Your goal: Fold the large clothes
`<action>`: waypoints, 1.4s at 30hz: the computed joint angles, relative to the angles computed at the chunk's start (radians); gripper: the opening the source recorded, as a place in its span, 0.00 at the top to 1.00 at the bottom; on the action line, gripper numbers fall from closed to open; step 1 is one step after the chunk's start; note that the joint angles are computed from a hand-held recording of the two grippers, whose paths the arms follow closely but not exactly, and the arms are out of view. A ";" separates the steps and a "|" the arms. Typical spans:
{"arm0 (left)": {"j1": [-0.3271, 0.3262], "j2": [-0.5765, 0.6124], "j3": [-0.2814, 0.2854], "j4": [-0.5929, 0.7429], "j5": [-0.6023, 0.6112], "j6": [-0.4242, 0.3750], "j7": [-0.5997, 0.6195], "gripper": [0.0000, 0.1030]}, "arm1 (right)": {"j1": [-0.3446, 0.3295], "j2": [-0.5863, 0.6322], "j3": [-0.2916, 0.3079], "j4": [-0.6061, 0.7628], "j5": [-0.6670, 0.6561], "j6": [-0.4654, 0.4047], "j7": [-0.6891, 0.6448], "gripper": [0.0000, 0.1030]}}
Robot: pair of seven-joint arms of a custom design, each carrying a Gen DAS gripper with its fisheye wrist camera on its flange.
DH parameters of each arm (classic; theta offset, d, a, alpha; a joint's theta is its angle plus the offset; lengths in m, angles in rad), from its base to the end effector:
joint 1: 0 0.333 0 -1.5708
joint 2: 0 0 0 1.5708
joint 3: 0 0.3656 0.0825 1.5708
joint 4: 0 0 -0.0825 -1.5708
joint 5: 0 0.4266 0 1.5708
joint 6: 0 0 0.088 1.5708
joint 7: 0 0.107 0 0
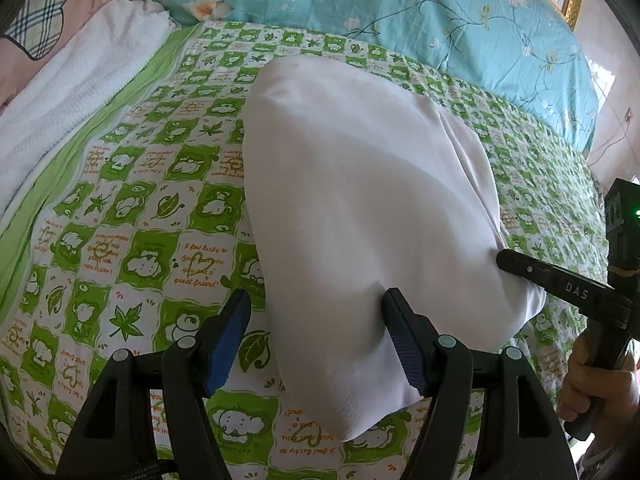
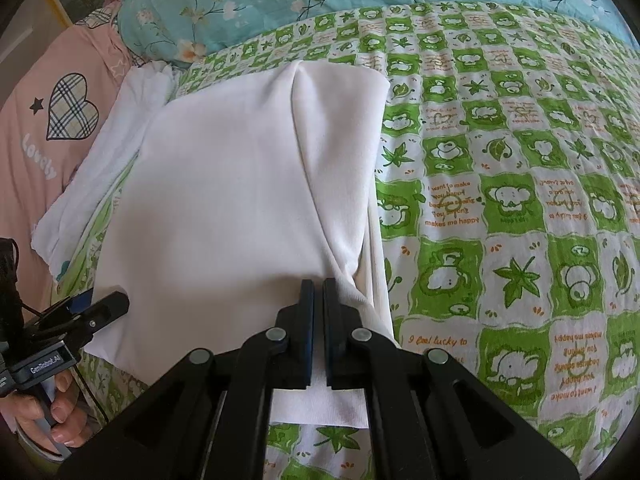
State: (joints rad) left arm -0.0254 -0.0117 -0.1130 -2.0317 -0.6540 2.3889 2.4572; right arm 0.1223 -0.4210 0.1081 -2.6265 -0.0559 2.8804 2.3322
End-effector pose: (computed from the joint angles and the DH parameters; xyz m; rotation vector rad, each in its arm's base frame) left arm 0.6131 -0.0911 0.5221 -1.3171 2.5651 -0.9290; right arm 0.4409 0.1092 0.4840 -1.3006 2.1337 -0.3455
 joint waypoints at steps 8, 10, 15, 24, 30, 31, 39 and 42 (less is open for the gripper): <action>-0.001 -0.003 -0.001 -0.003 0.009 0.007 0.001 0.32 | 0.003 -0.022 -0.002 -0.009 0.018 0.014 0.044 0.95; -0.001 -0.002 -0.001 -0.002 0.008 0.004 -0.001 0.32 | -0.039 -0.024 0.015 -0.009 0.010 0.044 0.085 0.68; 0.000 -0.003 0.000 -0.004 -0.002 -0.005 -0.003 0.32 | -0.073 0.047 -0.013 0.033 0.001 0.093 0.101 0.42; -0.007 -0.009 -0.004 0.003 0.014 -0.029 -0.009 0.34 | -0.075 0.084 -0.021 0.064 0.058 0.150 0.021 0.93; -0.007 0.020 -0.010 0.032 0.025 -0.056 -0.048 0.31 | 0.049 0.132 -0.141 0.069 0.202 0.119 -0.095 0.91; -0.005 0.019 -0.009 0.033 0.029 -0.064 -0.054 0.31 | 0.018 0.120 -0.113 0.066 0.187 0.117 -0.069 0.88; 0.015 0.009 0.006 0.077 -0.039 -0.077 -0.089 0.33 | -0.058 0.025 -0.002 0.081 -0.014 0.081 -0.001 0.88; 0.009 0.046 -0.006 0.098 0.037 -0.039 -0.154 0.34 | 0.010 0.062 -0.050 0.100 0.030 0.065 -0.072 0.88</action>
